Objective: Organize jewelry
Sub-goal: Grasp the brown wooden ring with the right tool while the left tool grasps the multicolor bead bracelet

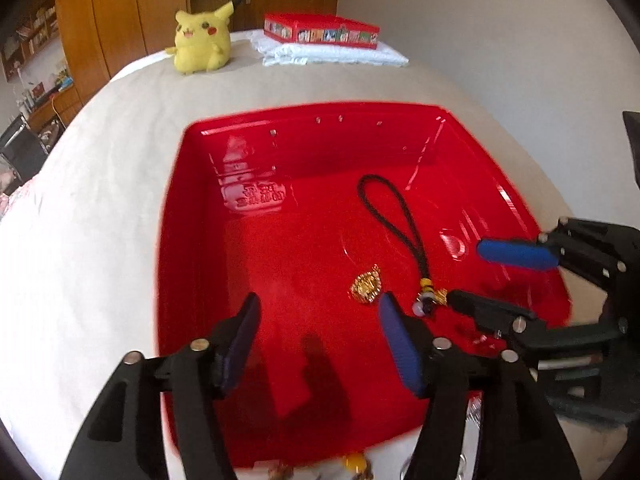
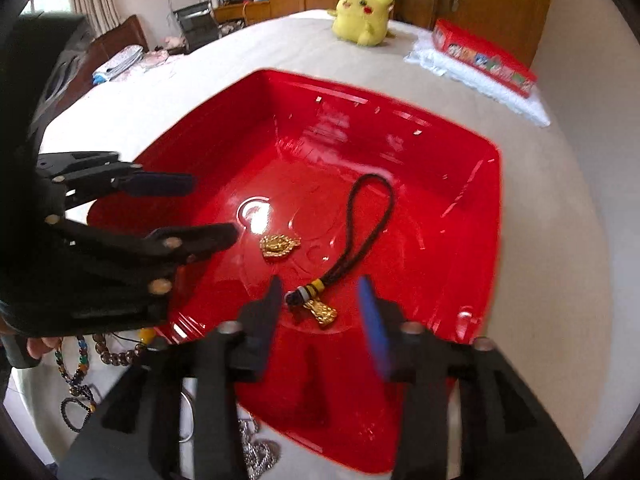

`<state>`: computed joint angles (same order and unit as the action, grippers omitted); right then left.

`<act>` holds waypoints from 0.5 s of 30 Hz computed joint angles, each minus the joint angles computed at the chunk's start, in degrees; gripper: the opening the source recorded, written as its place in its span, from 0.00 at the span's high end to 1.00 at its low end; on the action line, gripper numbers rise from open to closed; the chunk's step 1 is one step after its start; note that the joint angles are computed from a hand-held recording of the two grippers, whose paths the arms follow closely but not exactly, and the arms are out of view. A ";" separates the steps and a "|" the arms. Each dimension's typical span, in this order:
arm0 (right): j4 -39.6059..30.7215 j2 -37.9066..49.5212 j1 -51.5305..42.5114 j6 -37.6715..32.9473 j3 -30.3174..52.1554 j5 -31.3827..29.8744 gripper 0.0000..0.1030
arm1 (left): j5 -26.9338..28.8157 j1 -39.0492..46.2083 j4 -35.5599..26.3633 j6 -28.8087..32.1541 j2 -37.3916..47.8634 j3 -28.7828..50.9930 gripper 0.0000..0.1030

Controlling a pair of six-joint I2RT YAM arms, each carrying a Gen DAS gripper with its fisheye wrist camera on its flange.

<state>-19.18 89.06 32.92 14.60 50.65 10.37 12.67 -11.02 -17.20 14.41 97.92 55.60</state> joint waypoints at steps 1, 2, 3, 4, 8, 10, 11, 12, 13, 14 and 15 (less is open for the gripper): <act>-0.05 -1.93 0.25 0.43 -0.95 0.41 0.59 | 0.71 1.02 -0.43 0.95 -3.15 -1.87 0.36; -0.20 -4.59 0.52 0.71 -2.16 0.95 0.59 | 1.41 1.80 -0.53 1.58 -5.69 -3.48 0.35; -0.81 -9.88 2.16 1.63 -4.72 2.08 0.59 | 2.82 3.26 -0.97 2.70 -9.44 -5.74 0.30; -1.63 -14.90 4.14 2.81 -7.20 3.03 0.58 | 5.45 6.02 -1.96 4.70 -14.79 -8.93 0.26; -8.43 -34.04 17.74 11.79 -16.49 11.13 0.31 | 13.09 17.80 -8.09 14.32 -28.95 -18.17 0.17; -14.84 -39.27 29.96 22.45 -19.79 18.92 0.24 | 15.71 25.09 -10.93 21.18 -33.95 -23.23 0.13; -17.69 -40.27 35.84 28.65 -21.16 22.16 0.24 | 16.45 29.08 -11.82 25.10 -35.84 -25.99 0.13; -20.85 -40.50 42.88 37.51 -22.98 25.11 0.24 | 16.93 32.57 -12.07 28.54 -36.70 -28.25 0.13; -22.68 -39.64 47.04 43.15 -23.65 26.40 0.24 | 17.12 35.57 -11.92 31.42 -37.21 -30.31 0.13; -24.14 -37.93 51.62 50.18 -24.66 27.51 0.24 | 16.78 38.30 -11.08 34.13 -36.89 -32.46 0.13; -24.60 -36.35 55.57 56.83 -26.24 27.38 0.24 | 16.40 40.48 -10.39 36.93 -36.21 -34.15 0.13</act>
<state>-43.78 52.71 88.49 71.43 24.41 37.75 29.06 29.46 -27.59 51.34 61.71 21.46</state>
